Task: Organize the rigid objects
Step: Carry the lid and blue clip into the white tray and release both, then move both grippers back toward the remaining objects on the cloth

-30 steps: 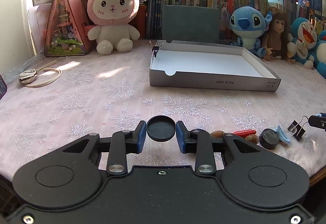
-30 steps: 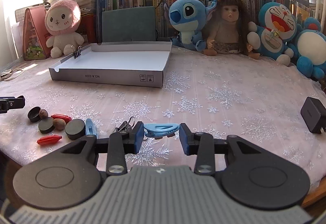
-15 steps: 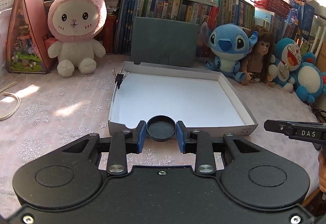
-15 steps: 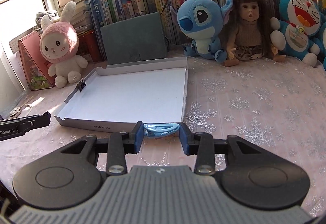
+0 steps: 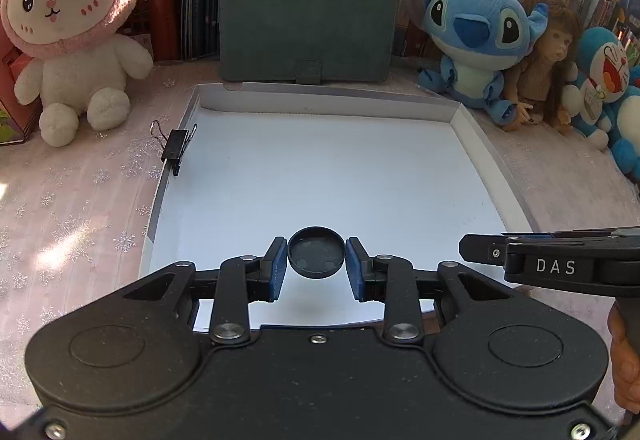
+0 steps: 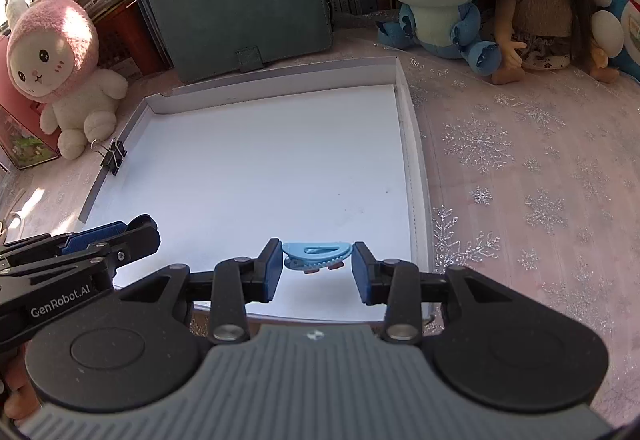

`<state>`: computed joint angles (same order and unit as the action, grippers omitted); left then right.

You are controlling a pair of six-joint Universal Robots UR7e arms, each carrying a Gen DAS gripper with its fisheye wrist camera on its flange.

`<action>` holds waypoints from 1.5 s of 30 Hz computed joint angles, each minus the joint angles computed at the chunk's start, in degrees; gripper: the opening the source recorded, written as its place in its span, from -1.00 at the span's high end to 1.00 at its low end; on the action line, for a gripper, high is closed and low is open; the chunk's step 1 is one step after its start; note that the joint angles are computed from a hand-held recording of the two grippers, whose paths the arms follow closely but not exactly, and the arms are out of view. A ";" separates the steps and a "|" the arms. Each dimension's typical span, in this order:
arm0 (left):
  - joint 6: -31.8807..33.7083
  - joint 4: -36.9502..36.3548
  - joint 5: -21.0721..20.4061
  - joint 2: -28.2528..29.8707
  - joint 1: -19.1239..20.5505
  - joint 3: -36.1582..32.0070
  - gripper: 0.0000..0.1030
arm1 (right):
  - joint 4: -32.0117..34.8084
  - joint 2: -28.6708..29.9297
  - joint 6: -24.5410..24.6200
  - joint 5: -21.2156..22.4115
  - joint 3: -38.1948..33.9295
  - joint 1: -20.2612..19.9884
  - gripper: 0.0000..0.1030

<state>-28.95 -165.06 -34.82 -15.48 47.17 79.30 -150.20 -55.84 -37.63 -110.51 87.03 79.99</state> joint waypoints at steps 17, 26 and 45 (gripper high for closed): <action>3.02 -1.67 2.56 2.86 0.64 -1.06 0.42 | -6.60 2.10 -4.80 -2.30 1.80 0.61 0.14; 3.61 -2.67 2.87 3.25 0.31 -1.06 0.39 | -6.72 1.59 -5.13 -0.57 2.11 0.13 -0.06; 10.11 -19.21 5.29 0.95 -6.35 10.02 -0.51 | -10.73 -7.29 -12.00 10.55 10.65 -2.83 -0.57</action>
